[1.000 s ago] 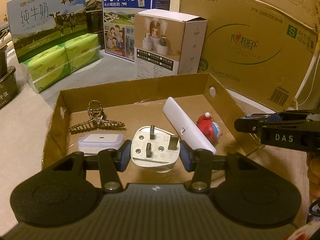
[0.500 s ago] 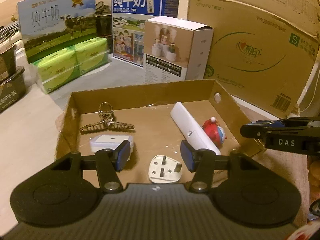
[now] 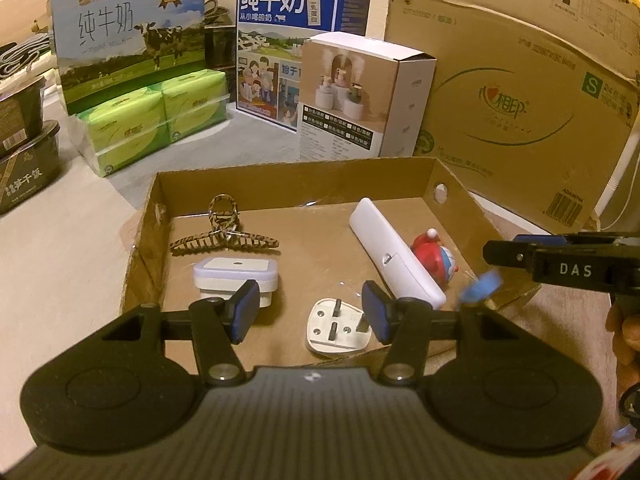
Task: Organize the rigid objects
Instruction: 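Release the white plug into the tray with the left gripper while the right gripper releases the binder clip, then move both grippers back toward the blue box and tape roll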
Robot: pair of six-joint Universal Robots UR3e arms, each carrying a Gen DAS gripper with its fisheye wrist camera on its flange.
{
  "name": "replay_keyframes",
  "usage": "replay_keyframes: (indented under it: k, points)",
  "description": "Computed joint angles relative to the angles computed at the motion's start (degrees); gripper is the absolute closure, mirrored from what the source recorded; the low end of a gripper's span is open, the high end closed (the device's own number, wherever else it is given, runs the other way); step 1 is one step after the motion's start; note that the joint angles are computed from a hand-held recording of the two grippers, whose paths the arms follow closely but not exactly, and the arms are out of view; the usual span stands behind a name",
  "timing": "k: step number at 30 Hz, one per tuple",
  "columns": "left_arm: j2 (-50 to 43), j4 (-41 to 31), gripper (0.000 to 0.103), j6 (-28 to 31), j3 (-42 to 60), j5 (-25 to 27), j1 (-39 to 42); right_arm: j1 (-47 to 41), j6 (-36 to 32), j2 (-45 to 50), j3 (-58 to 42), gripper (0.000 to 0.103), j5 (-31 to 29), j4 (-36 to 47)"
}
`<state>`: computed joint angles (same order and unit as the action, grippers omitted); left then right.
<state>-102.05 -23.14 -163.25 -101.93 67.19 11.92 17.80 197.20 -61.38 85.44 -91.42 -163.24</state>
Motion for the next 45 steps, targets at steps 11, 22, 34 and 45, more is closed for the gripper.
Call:
replay_keyframes:
  k: [11,22,34,45]
  points:
    - [7.79,-0.75,0.045,1.38,-7.16,-2.29,3.89,0.88,1.34,-4.97,5.9,0.05,-0.78,-2.34]
    - [23.4,-7.47,0.044,5.19,-18.02,-6.84,11.78,7.34,3.48,-12.42,12.5,0.05,-5.28,-1.54]
    - [46.69,-27.82,0.043,16.03,-27.53,-15.2,26.62,16.17,8.52,-16.96,14.87,0.049,-11.06,0.89]
    - [68.56,-66.35,0.042,37.6,-26.52,-22.91,46.06,20.92,11.89,-19.78,18.91,0.049,-13.72,1.03]
